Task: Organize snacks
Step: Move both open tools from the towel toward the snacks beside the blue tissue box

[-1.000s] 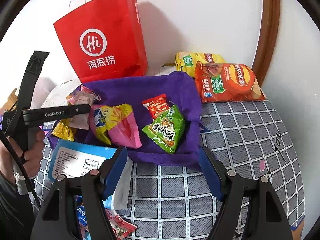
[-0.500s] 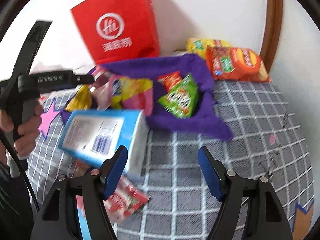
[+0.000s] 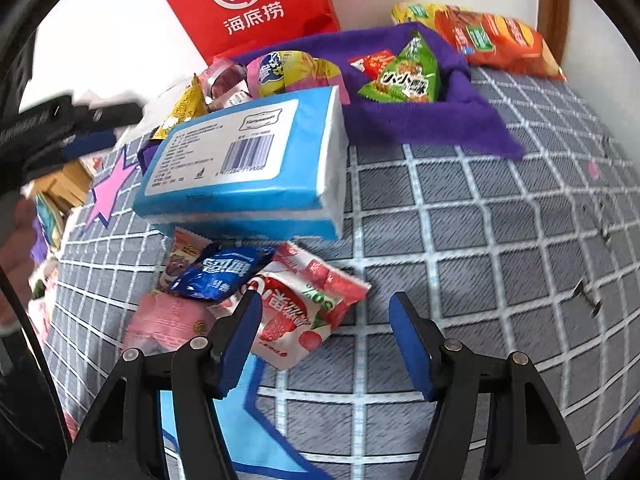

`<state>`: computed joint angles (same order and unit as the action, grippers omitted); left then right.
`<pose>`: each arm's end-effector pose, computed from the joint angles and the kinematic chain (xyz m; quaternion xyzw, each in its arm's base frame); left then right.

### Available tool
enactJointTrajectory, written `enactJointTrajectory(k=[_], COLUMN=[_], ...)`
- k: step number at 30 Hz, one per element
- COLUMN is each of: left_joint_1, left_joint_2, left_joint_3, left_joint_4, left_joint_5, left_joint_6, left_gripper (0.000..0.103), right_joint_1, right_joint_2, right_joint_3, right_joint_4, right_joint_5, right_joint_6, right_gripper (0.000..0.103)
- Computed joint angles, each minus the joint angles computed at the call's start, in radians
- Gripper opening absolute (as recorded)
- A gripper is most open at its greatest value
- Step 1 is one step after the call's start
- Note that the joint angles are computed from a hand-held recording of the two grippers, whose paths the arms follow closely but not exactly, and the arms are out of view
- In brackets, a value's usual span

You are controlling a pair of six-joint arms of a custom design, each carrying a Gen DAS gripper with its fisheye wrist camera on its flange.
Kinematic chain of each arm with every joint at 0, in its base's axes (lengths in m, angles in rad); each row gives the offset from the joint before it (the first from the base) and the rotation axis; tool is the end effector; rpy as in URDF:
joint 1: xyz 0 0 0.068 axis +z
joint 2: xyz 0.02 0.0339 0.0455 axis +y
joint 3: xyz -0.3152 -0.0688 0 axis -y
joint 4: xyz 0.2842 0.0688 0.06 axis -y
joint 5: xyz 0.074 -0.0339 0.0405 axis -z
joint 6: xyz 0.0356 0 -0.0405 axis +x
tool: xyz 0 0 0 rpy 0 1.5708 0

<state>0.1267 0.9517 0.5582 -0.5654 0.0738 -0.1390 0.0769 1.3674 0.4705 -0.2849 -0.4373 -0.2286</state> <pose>0.1843 0.0208 0.2270 -0.1152 0.9460 -0.0370 0.3008 0.2191 0.0320 0.1393 -0.1872 0.9403 0.1979 0.2043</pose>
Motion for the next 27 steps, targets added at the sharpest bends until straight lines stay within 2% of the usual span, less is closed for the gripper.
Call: enactJointTrajectory(k=[5, 12, 18, 22, 27], left_joint_1=[0.057, 0.13, 0.137, 0.118, 0.036], left_joint_2=[-0.085, -0.202, -0.273, -0.31, -0.343], left_joint_3=[-0.04, -0.078, -0.103, -0.113, -0.123], left_joint_4=[-0.057, -0.14, -0.193, -0.217, -0.233], left_joint_5=[0.02, 0.057, 0.063, 0.056, 0.02], left_joint_6=[0.035, 0.081, 0.087, 0.072, 0.012], left_gripper=[0.068, 0.068, 0.068, 0.068, 0.068], right_joint_1=[0.026, 0.098, 0.18, 0.188, 0.11], right_joint_2=[-0.016, -0.012, -0.008, -0.034, -0.105], right_joint_3=[-0.014, -0.037, -0.055, -0.07, -0.083], right_joint_4=[0.002, 0.075, 0.148, 0.157, 0.079], right_joint_5=[-0.033, 0.034, 0.125, 0.144, 0.115], right_joint_6=[0.065, 0.192, 0.244, 0.219, 0.144], right_gripper=[0.066, 0.069, 0.069, 0.063, 0.061])
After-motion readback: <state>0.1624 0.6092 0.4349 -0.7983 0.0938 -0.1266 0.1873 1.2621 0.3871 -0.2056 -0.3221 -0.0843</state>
